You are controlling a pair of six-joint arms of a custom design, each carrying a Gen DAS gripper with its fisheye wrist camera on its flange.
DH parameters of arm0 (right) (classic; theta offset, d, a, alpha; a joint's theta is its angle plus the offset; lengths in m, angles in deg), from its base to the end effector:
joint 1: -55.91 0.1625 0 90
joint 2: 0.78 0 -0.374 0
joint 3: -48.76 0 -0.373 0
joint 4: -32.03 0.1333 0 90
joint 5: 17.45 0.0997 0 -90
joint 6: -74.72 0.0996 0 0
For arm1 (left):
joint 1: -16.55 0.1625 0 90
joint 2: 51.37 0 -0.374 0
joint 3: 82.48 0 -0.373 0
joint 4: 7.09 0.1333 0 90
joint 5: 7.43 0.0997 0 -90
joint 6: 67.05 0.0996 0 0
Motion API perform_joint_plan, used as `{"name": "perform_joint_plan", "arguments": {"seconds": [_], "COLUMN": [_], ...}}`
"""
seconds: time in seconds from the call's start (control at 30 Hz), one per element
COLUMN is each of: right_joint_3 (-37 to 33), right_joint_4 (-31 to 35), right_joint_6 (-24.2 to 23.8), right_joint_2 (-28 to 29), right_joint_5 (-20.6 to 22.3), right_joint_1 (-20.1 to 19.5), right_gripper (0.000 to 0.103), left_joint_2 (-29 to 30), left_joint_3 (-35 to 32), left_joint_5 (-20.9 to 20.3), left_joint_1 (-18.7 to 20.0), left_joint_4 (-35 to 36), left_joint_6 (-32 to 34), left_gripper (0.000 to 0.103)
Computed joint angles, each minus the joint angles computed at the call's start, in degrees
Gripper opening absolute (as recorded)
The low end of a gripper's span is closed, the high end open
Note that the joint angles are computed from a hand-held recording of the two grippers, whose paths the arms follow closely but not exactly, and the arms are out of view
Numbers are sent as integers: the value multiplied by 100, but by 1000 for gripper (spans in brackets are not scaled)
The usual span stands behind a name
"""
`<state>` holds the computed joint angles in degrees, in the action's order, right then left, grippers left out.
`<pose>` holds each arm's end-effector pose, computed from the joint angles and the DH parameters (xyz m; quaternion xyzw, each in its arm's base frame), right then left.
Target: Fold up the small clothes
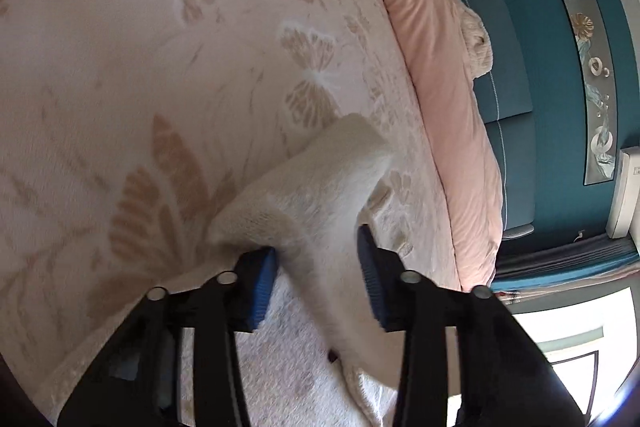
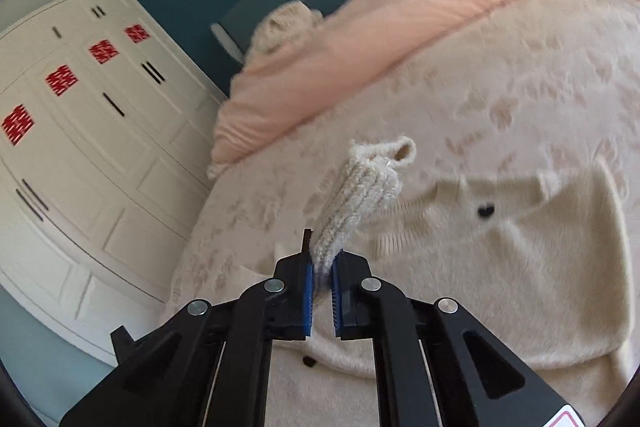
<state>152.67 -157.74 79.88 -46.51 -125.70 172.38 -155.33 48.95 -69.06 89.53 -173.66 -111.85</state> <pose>0.3567 -0.4872 0.1088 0.1153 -0.9175 0.3777 0.0471 0.0638 -0.4088 0.3714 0.3105 -0.8316 0.4601 0.0157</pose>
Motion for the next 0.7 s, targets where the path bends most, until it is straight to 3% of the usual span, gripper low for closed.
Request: {"name": "perform_joint_plan", "arguments": {"seconds": [0.07,0.17,0.23,0.3,0.37,0.47,0.57,0.63,0.7], "right_joint_3": [196,449,772,1173,1315,1211,1374,1561,1637], "right_joint_4": [-274,369,530,-61,-514,-86,-266,-456,-918], "right_joint_6": [-403,-139,235,422,267,305,219,408,397], "right_joint_2": [-108,-18,-97,-354,-411,-181,-313,-455,-422], "right_joint_5": [-448,-1328,-1246,-686,-535,-760,-796,-1116,-1704], "right_joint_1": [-8,-515,-904,-1052,-1057,-1285,-1198,-1015,-700], "right_gripper": [7,6,6,6,6,6,9,12,14], "left_joint_2": [92,235,291,279,298,396,506,636,782], "left_joint_3": [-100,-103,56,232,280,359,517,619,752], "left_joint_5": [221,530,613,757,878,973,1212,1306,1349], "left_joint_1": [-30,-83,-101,-200,-269,-279,-399,-419,-430], "left_joint_4": [155,668,632,371,327,59,-360,-803,-1352], "left_joint_6": [152,149,158,258,413,740,1138,1599,2084], "left_gripper": [18,12,9,9,9,11,11,11,11]}}
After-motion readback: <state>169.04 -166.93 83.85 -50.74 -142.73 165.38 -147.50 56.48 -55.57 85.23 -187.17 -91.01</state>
